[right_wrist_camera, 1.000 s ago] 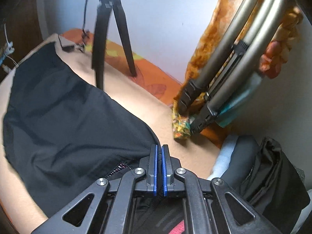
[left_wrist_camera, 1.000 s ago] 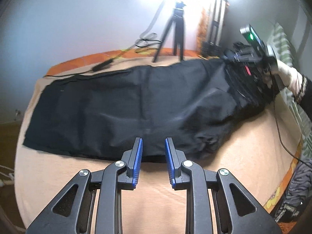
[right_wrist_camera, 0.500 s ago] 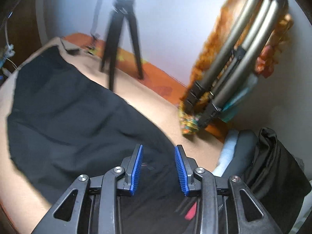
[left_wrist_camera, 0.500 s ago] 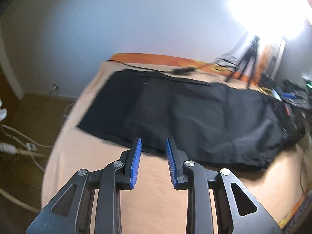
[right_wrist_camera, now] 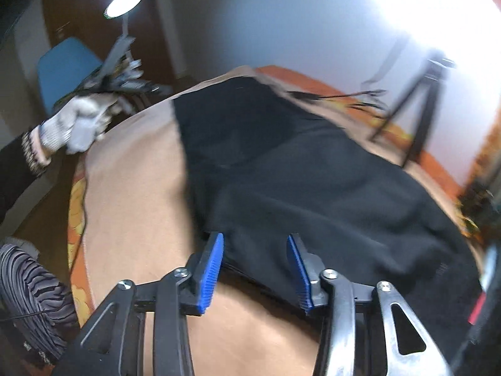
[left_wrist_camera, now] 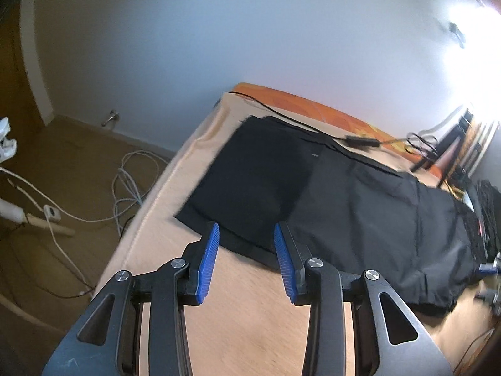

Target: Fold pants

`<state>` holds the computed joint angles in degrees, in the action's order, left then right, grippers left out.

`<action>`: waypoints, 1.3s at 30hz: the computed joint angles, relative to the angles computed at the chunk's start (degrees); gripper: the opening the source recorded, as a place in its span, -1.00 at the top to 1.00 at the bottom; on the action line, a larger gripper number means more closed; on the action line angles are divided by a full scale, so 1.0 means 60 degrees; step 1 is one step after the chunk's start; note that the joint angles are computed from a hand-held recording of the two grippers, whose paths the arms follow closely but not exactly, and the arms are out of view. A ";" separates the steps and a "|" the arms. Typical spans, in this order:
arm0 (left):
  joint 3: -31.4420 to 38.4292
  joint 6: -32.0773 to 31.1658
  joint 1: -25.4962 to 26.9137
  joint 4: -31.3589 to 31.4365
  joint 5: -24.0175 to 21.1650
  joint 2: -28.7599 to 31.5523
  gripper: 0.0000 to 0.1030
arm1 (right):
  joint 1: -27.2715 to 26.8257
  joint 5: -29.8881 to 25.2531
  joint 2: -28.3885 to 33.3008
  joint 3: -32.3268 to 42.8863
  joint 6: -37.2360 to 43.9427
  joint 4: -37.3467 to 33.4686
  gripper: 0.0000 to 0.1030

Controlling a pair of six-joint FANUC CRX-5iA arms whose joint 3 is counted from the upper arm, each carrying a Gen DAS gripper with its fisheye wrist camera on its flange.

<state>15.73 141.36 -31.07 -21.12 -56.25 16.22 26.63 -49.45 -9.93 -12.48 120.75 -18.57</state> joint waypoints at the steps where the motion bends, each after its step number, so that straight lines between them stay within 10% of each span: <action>1: -0.0176 0.0129 0.0134 0.0060 0.0210 -0.0099 0.32 | 0.0291 0.0174 0.0017 -0.0079 -0.0140 0.0159 -0.04; 14: -0.1629 -0.0366 0.1213 0.1539 0.1889 -0.0539 0.32 | 0.2387 0.1855 0.0900 -0.0920 -0.2134 0.3428 0.00; 20: -0.1861 -0.0460 0.1474 0.2236 0.2325 -0.0393 0.32 | 0.2017 0.1508 0.1278 -0.0505 -0.2025 0.2997 0.16; 39: -0.0626 0.0628 0.1205 0.1246 0.1031 0.0398 0.32 | 0.1791 0.1476 0.1381 -0.0344 -0.1795 0.2580 0.15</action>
<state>11.97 145.12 -23.85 -13.65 -50.06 18.61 37.38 -40.59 -1.65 -14.54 109.97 -3.09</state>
